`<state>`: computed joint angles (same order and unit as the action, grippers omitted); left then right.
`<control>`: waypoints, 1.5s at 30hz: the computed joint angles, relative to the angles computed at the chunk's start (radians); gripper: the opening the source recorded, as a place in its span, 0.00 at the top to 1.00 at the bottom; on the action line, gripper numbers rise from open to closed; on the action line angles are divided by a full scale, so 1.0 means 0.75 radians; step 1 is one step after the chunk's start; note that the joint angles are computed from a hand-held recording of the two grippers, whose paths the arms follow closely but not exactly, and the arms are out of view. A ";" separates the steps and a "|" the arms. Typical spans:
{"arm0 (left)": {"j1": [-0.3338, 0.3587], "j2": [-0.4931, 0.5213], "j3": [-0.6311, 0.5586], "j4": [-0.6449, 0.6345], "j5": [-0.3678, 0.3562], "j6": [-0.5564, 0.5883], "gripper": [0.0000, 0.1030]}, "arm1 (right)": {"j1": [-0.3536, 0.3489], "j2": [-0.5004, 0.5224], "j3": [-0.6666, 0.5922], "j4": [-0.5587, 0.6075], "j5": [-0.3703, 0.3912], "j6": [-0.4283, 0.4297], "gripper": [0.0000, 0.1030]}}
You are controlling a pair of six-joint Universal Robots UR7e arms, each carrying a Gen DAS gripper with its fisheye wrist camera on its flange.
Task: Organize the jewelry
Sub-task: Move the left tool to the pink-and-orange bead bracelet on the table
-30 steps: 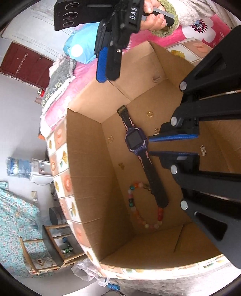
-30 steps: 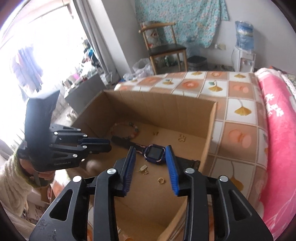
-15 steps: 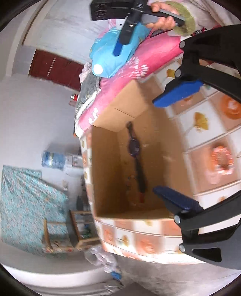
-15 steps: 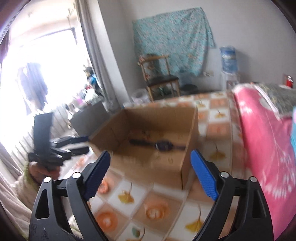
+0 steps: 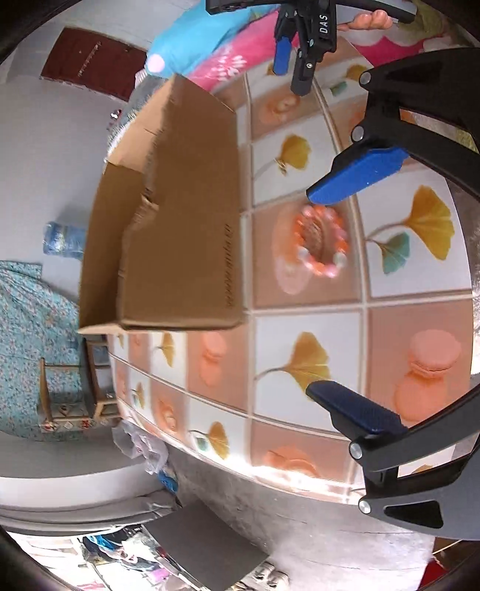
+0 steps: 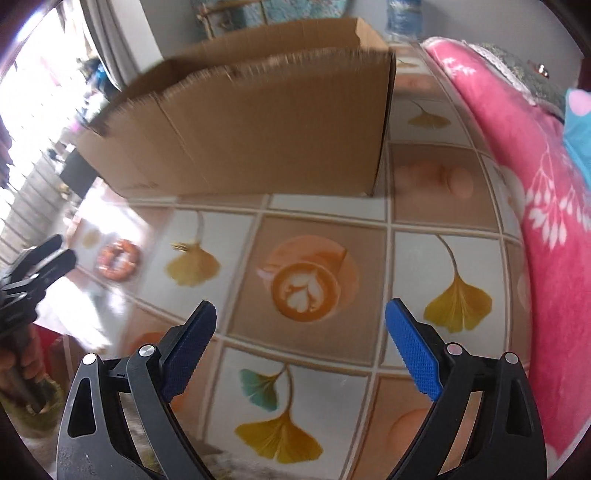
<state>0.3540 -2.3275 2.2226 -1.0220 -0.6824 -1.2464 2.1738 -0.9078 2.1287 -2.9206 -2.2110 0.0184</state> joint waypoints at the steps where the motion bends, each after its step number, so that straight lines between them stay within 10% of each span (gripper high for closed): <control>1: 0.016 -0.005 0.008 -0.018 -0.012 0.018 0.09 | -0.001 0.014 -0.005 -0.011 -0.019 -0.007 0.13; 9: 0.067 -0.009 0.045 -0.107 -0.028 0.096 0.08 | -0.004 0.099 -0.040 -0.050 -0.153 -0.010 0.08; 45: 0.175 0.122 0.006 -0.102 -0.072 -0.076 0.07 | -0.008 0.102 -0.057 -0.003 -0.144 0.001 0.08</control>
